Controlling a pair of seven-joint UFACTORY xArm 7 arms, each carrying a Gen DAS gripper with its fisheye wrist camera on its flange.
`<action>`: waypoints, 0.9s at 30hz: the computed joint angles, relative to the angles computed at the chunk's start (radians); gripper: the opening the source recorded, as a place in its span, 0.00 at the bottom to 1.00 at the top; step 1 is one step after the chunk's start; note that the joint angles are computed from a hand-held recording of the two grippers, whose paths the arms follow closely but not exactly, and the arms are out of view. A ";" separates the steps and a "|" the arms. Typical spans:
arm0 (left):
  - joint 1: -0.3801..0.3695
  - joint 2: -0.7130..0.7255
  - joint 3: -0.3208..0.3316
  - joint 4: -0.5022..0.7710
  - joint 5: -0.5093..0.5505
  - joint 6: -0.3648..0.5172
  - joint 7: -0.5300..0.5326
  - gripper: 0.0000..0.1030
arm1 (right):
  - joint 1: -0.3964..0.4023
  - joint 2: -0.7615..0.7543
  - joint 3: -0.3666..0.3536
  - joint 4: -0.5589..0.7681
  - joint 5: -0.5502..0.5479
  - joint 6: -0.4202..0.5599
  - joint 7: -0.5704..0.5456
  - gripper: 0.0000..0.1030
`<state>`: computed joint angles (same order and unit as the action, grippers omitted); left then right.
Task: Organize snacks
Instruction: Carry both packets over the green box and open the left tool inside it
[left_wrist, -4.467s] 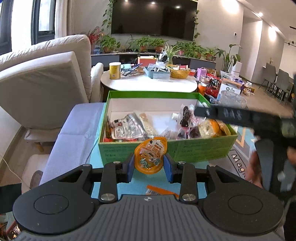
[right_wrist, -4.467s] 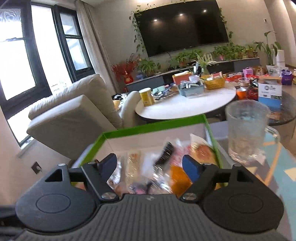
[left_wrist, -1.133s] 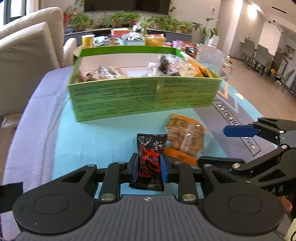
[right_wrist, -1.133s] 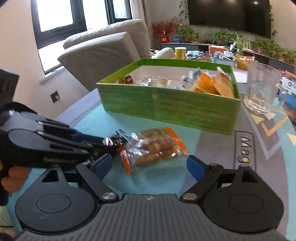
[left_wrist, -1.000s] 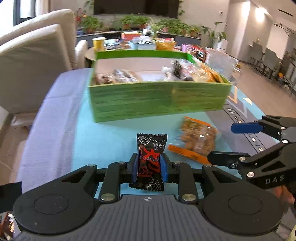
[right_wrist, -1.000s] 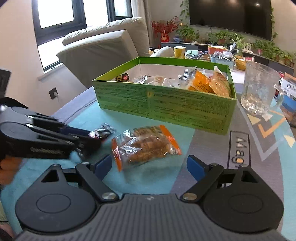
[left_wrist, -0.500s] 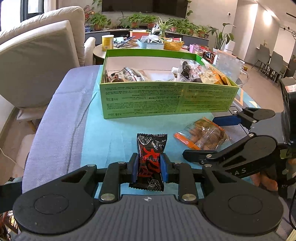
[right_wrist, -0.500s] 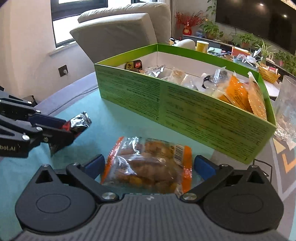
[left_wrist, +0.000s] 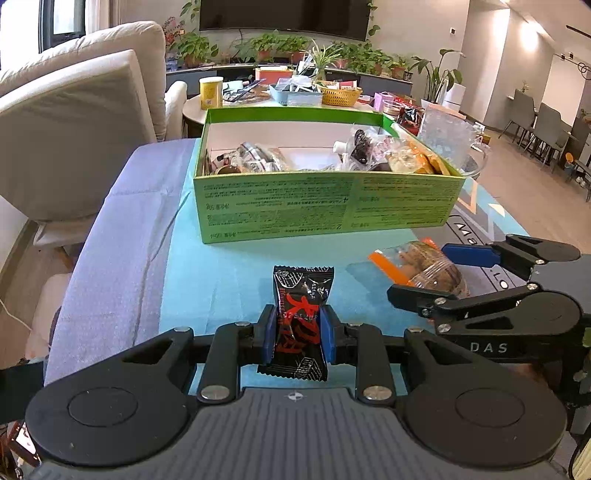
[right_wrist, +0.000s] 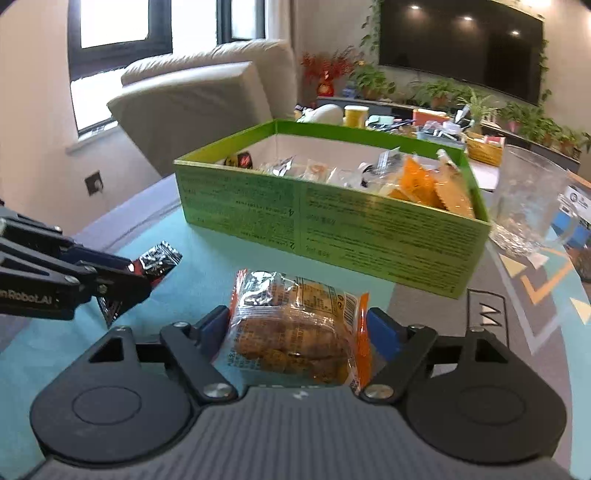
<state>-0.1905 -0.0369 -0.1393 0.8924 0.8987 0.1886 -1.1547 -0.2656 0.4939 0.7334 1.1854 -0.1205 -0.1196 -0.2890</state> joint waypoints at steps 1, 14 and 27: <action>0.000 -0.003 -0.001 0.000 0.006 0.001 -0.005 0.23 | 0.006 -0.008 -0.008 -0.005 0.005 -0.010 0.007 0.48; 0.005 -0.016 -0.019 0.034 0.088 0.025 -0.075 0.23 | -0.020 -0.026 -0.010 -0.021 -0.092 -0.101 0.154 0.48; -0.024 0.065 0.022 0.215 0.292 0.037 -0.219 0.23 | 0.068 -0.011 -0.135 0.074 -0.180 -0.231 0.313 0.48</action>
<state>-0.2142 0.0285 -0.1171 1.1070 1.1907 0.2253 -1.3735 -0.1974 0.4830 0.5983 1.2598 -0.3010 -0.3505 0.0237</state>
